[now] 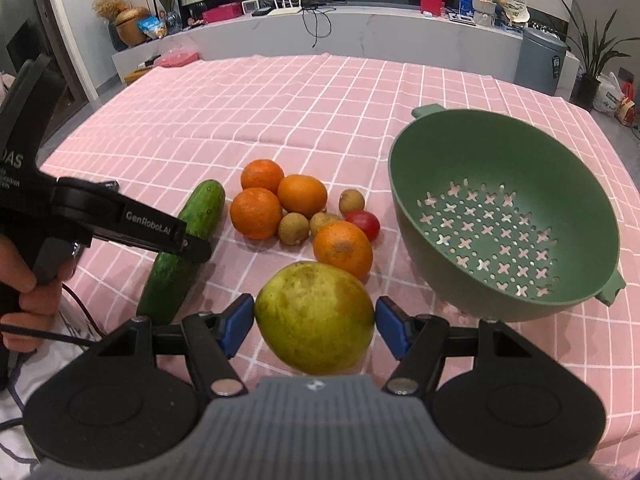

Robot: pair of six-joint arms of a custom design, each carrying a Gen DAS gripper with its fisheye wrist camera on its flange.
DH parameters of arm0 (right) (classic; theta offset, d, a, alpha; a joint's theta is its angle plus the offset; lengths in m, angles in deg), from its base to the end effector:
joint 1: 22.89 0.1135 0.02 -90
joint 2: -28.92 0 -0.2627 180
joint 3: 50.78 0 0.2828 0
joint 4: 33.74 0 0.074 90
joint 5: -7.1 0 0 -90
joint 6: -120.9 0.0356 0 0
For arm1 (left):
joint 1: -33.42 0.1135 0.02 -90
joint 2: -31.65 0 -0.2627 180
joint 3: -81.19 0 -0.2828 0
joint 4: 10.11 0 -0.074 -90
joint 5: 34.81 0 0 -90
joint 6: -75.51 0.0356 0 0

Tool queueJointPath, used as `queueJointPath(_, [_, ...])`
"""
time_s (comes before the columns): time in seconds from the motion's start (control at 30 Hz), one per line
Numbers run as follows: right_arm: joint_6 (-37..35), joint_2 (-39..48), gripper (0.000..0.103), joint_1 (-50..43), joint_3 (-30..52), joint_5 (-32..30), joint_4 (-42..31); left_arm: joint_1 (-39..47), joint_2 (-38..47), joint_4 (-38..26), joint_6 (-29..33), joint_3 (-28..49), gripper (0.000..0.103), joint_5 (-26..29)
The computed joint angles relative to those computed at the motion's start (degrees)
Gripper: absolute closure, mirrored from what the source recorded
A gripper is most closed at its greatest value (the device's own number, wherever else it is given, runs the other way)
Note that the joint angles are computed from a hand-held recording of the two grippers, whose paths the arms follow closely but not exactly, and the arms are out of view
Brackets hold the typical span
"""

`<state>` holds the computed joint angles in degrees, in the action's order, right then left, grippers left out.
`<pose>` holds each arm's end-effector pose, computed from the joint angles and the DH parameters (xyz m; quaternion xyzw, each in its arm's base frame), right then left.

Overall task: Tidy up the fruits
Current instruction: 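Lift and carry cucumber with left tool over colander while right tool carries pear there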

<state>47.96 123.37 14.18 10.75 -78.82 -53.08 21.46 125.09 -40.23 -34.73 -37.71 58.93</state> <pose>0.2766 0.2058 0.1351 -0.1530 0.9333 0.1171 0.3031 0.3178 -0.0697 0.1273 -0.0623 0.9688 -0.0964 0.2198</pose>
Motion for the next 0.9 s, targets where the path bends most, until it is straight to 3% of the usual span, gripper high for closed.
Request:
queueJointPath(0.23, [-1.32, -5.04, 0.04, -1.65, -1.78, -1.72, 0.58, -1.23, -8.22, -0.31, -1.61, -2.35, 0.062, -0.82])
queueJointPath(0.47, [-3.29, -10.81, 0.04, -5.81, -2.43, -3.06, 0.08, -4.81, -11.6, -0.96, -2.47, 1.38, 0.062, -0.52])
queueJointPath(0.67, [-7.34, -11.65, 0.04, -10.53, -0.04, -2.66, -1.56, -9.35, -7.3, -0.66, -1.73, 10.11, 0.062, 2.22])
queueJointPath(0.9, [-13.09, -6.9, 0.04, -16.98, 5.35, -3.45, -3.62, -13.41, 4.6, 1.02, -1.43, 22.31, 0.062, 4.32])
